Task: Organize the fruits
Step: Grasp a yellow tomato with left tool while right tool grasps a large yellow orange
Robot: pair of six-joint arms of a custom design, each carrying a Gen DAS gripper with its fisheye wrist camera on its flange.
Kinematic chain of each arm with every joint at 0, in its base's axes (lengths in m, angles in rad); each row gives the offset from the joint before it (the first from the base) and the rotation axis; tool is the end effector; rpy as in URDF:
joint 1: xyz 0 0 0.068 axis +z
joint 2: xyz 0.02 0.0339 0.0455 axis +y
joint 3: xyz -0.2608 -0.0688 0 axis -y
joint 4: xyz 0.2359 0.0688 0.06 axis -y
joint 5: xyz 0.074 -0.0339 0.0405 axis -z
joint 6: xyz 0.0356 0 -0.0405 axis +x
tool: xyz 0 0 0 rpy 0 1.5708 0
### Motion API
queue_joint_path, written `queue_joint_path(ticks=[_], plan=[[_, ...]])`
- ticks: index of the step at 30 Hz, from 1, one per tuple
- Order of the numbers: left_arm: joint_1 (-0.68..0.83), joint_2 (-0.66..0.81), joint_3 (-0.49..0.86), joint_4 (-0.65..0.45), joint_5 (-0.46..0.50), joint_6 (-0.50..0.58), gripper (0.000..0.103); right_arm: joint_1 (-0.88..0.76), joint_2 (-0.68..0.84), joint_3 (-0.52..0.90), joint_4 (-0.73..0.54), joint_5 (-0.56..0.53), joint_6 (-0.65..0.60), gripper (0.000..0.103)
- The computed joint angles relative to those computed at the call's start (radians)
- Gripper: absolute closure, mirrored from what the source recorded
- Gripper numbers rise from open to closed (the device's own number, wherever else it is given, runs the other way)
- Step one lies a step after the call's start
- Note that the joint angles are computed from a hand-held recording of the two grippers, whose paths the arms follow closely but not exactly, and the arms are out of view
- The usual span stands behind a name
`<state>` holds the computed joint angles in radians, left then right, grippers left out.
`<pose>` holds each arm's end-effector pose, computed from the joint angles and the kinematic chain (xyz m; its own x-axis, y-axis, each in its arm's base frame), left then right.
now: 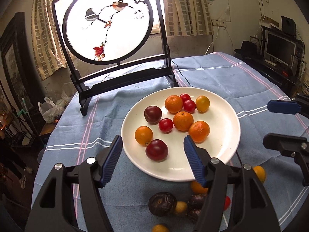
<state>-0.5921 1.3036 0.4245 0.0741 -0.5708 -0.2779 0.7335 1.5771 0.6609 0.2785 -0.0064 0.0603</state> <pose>0.1932 -0.1068 0.1467 -0.6188 0.1380 -0.7734 -0.0113 0.9828 0.1844 0.2234 0.2016 0.1584 -0.4820 -0.3533 -0.8018 -0.6454 0.7621 0.0522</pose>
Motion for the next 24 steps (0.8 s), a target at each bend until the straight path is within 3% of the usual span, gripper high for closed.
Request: queue_joint_path(ticks=[7,12,18,23,24], plan=[[-0.129,-0.109,-0.056,-0.103,-0.104,-0.072,0.035,0.049,-0.034,-0.101,0.018,0.041,0.007,0.033],[-0.168,-0.191,-0.109,-0.153,-0.124,-0.099,0.035,0.053,-0.001,-0.135,0.038,0.059,0.016,0.033],[-0.102,-0.511,-0.239,-0.332,-0.022,-0.114,0.035,0.052,0.080,-0.162,0.058,0.069,0.002,0.033],[-0.043,-0.675,-0.306,-0.449,0.037,-0.092,0.035,0.070,0.165,-0.127,0.056,0.089,-0.008,0.034],[-0.024,-0.691,-0.316,-0.454,0.060,-0.076,0.035,0.073,0.183,-0.109,0.042,0.095,-0.005,0.039]])
